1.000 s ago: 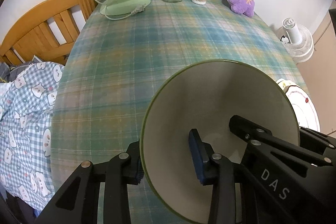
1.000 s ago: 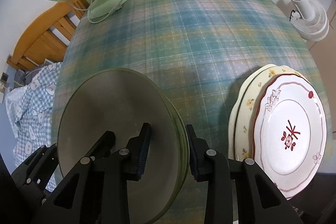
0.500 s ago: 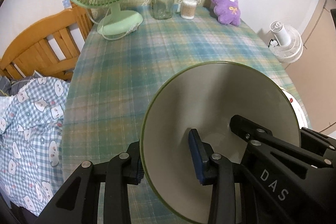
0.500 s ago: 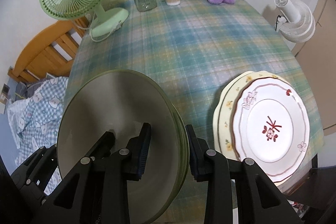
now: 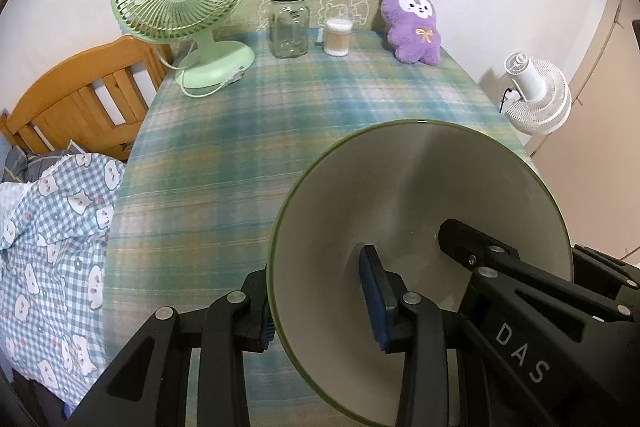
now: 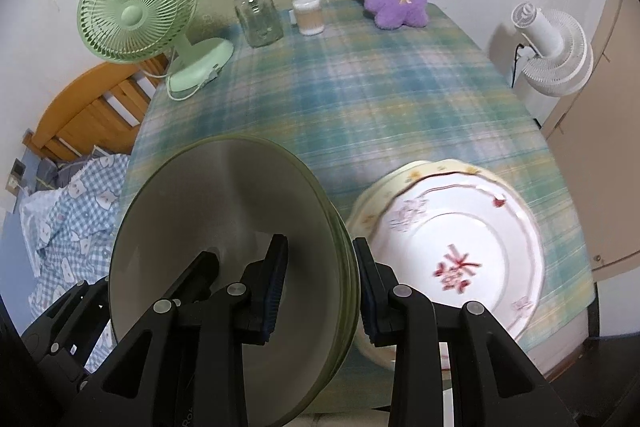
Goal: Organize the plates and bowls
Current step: 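Lower the nested bowls onto the red-pattern plate with both tools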
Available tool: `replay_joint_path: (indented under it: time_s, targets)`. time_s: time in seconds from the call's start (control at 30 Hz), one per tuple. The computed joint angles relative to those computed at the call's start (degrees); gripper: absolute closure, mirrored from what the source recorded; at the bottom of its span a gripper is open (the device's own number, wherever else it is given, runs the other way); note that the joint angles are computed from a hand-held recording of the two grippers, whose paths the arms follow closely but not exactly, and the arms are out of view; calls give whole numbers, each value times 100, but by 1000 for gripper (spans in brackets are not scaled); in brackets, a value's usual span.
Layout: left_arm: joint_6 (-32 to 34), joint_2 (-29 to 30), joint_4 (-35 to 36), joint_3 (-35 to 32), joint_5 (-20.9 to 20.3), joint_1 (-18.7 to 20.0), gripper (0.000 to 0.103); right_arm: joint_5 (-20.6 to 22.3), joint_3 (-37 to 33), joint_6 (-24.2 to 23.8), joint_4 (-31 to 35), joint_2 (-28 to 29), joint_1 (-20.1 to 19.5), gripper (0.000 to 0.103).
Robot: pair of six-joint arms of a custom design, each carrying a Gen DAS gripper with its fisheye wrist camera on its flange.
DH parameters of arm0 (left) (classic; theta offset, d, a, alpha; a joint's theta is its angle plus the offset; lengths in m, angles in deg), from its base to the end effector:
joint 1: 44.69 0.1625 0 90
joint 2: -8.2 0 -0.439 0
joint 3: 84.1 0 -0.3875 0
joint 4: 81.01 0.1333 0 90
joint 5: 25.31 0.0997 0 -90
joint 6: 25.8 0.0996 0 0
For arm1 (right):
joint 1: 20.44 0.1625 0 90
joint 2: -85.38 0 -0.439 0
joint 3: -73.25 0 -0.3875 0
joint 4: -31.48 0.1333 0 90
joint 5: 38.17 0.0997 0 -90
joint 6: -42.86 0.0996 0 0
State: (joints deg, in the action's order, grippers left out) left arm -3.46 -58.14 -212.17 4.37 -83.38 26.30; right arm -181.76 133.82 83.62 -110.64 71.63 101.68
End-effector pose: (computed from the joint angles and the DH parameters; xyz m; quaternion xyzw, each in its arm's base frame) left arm -0.0382 -0.6817 0.3712 0.2922 0.9032 -0.1510 0.2758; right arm 0.4684 -0.6462 -0.0654 -0.0880 -0.8876 0.3007 0.3378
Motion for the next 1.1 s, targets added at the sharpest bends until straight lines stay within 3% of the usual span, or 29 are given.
replay_joint_path:
  time_s: [0.6,0.97,1.1]
  targets:
    - [-1152,86,-446,955,227,-733,67,90,2094,-612,-1016,-1355,-396,67]
    - [-1736,396,-443,1197,307,-832,67,301,2684,-888,-1188,-1660,-754,67]
    - [-1714,425,-856,1373,473,-916,67,356,2743,-1182,-1437,-1675,-819,67]
